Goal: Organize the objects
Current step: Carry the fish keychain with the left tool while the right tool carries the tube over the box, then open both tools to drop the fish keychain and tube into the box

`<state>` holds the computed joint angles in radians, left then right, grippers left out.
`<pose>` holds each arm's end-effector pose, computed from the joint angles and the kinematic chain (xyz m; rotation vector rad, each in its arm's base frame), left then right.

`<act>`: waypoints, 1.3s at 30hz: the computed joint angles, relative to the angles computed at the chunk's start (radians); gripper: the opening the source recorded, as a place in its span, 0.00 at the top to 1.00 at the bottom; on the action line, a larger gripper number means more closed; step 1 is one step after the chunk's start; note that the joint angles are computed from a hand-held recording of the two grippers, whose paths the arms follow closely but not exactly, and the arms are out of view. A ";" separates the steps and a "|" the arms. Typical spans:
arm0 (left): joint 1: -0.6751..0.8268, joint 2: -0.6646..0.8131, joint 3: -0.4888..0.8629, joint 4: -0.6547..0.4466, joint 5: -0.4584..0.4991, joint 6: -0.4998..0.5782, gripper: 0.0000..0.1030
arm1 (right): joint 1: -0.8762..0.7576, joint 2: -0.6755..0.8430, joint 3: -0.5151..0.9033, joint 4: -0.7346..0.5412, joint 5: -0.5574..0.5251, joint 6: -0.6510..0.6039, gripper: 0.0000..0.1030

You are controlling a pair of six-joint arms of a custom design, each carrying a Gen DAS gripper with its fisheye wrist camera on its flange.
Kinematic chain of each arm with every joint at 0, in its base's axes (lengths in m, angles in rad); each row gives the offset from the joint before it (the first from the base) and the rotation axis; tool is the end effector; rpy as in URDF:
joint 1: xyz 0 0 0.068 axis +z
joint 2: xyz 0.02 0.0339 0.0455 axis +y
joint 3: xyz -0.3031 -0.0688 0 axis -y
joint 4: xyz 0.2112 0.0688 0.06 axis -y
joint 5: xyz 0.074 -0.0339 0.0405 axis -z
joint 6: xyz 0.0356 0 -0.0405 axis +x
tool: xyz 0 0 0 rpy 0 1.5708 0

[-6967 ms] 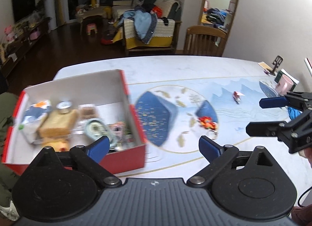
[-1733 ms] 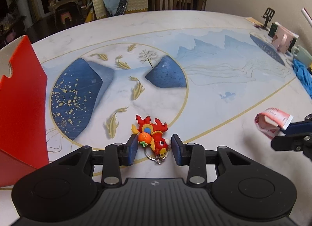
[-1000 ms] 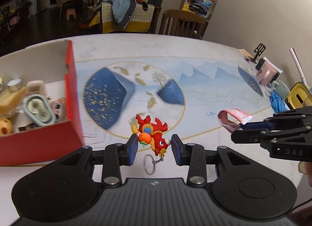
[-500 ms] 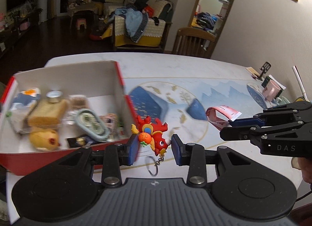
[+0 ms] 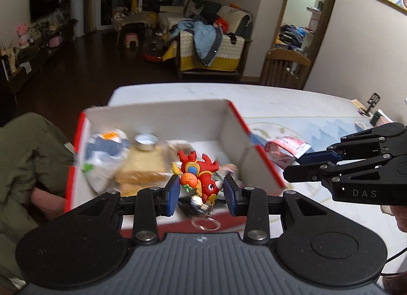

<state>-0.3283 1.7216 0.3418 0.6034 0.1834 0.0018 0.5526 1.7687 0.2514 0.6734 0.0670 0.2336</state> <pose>0.2273 -0.0843 0.1408 0.4776 2.3130 -0.3750 0.1916 0.1153 0.1212 -0.3555 2.4053 0.2789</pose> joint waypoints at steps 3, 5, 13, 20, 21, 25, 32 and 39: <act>0.061 0.014 0.035 -0.020 0.024 0.050 0.65 | 0.010 0.061 0.079 -0.038 0.015 0.012 0.83; 0.090 0.034 0.061 -0.034 0.031 0.085 0.65 | 0.011 0.104 0.131 -0.064 0.020 0.014 0.83; 0.140 0.190 0.158 -0.069 -0.013 0.206 0.65 | 0.007 0.278 0.294 -0.135 0.040 0.021 0.83; 0.142 0.314 0.226 -0.076 -0.023 0.236 0.65 | 0.016 0.381 0.387 -0.173 0.080 -0.009 0.83; 0.139 0.328 0.231 -0.076 -0.024 0.239 0.65 | 0.018 0.390 0.397 -0.181 0.085 -0.013 0.83; 0.134 0.372 0.250 -0.091 -0.015 0.230 0.65 | 0.026 0.428 0.432 -0.211 0.107 -0.035 0.82; 0.145 0.406 0.280 -0.125 0.018 0.223 0.65 | 0.032 0.448 0.436 -0.209 0.111 -0.048 0.78; 0.167 0.430 0.309 -0.155 0.065 0.200 0.44 | 0.016 0.424 0.388 -0.155 0.093 -0.034 0.73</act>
<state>-0.1617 2.1518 0.6503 0.4480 0.2485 0.2015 0.5683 2.1930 0.6399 0.5183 0.1600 0.1992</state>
